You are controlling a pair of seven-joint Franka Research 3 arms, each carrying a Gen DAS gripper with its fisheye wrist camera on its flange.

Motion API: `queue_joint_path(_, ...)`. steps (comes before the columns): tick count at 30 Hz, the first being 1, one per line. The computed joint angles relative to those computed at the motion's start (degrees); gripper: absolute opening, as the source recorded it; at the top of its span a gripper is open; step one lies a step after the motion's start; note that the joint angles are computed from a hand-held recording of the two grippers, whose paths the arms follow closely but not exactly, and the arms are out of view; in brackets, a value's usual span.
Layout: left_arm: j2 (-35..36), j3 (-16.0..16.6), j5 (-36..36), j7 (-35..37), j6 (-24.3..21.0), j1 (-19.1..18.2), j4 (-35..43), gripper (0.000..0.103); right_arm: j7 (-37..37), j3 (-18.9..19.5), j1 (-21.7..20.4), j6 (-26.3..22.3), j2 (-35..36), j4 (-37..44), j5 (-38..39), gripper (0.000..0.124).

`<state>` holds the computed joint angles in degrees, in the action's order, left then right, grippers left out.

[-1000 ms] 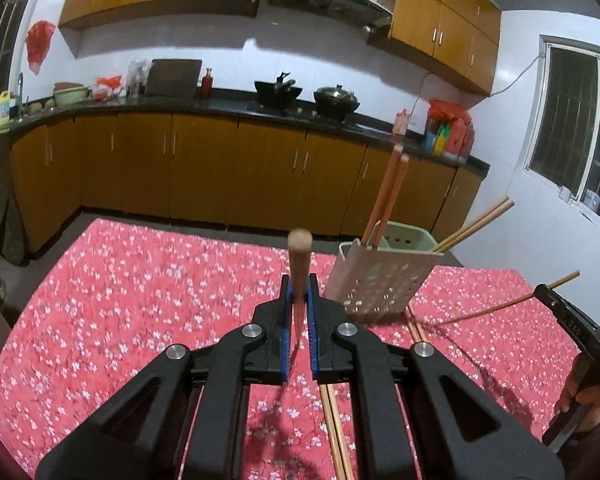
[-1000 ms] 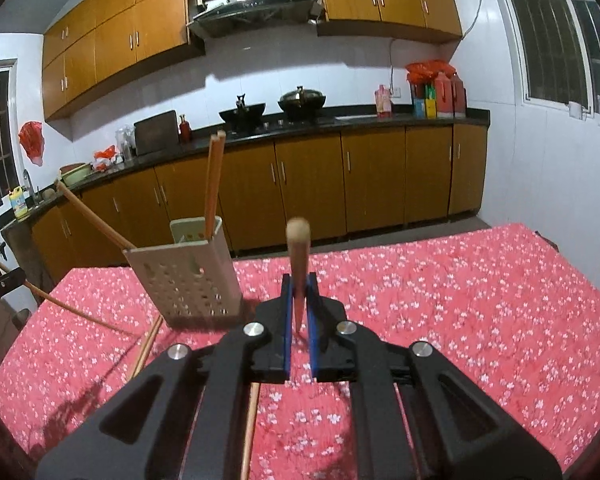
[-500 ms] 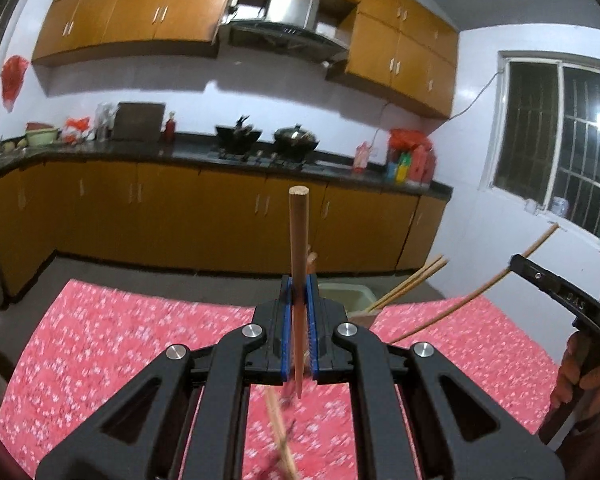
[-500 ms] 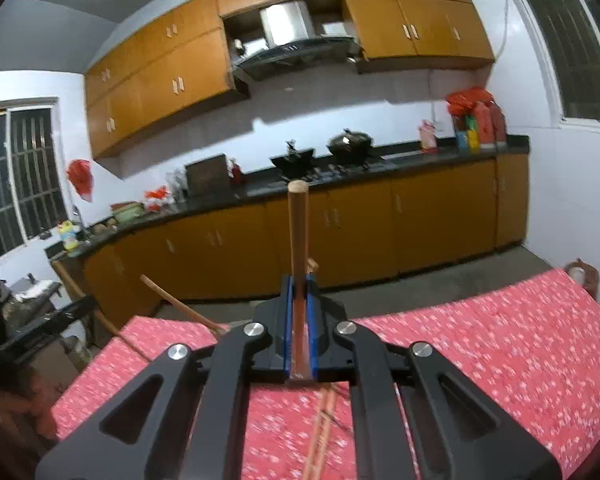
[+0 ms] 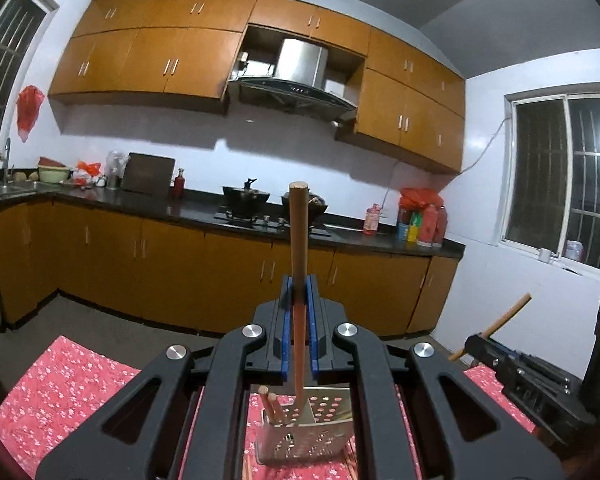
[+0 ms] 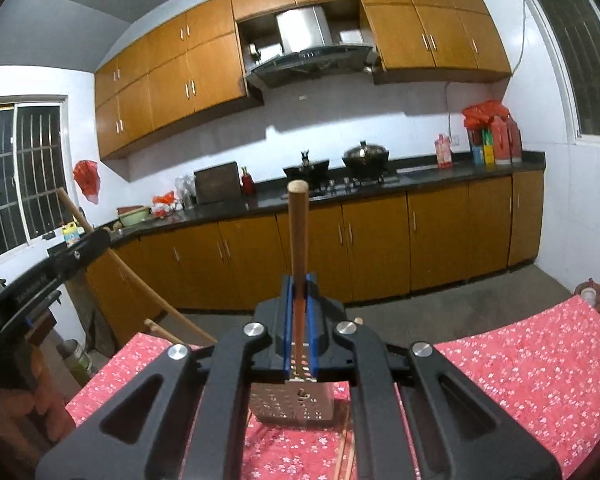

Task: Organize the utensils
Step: 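Swing both held chopsticks upright and carry them over the holder, then lower both chopsticks into the holder and open both tools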

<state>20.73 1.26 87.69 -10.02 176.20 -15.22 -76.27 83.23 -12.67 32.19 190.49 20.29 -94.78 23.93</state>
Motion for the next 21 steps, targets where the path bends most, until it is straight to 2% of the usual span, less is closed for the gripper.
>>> queue_joint_path(3,2.22,0.29,-0.92,0.84,-0.63,-0.37,1.42,0.007,1.64,-0.82,0.04,-2.48,2.16,2.52,-0.26,0.008)
queue_joint_path(6,4.00,0.13,-5.25,5.17,-0.78,-0.38,1.75,0.007,4.01,-1.34,-0.11,-4.41,3.91,4.42,-2.21,0.008)
queue_joint_path(9,5.26,-2.03,-14.86,15.34,-0.53,1.02,0.88,0.007,5.58,-0.31,-1.20,-5.90,4.63,5.11,-4.45,0.008)
queue_joint_path(11,5.29,-2.87,-19.14,19.53,-0.20,1.59,-0.21,0.007,6.81,0.48,-1.89,-6.17,4.85,5.19,-5.67,0.009)
queue_joint_path(15,4.37,0.90,-19.77,18.50,1.58,-0.74,-1.56,0.008,9.17,0.60,-1.95,-5.32,4.39,4.11,-7.53,0.020)
queue_joint_path(17,3.54,3.61,-19.08,16.63,2.84,-2.43,-2.46,0.008,10.04,-0.23,-1.18,-4.77,3.89,3.38,-8.11,0.021)
queue_joint_path(20,3.04,5.88,-19.03,15.23,3.73,-3.94,-2.75,0.008,10.37,-1.05,-0.28,-2.97,2.37,1.37,-8.30,0.022)
queue_joint_path(21,2.21,7.66,-17.17,12.47,4.47,-5.06,-3.48,0.009,10.20,-1.47,0.24,-2.23,1.73,0.48,-8.07,0.023)
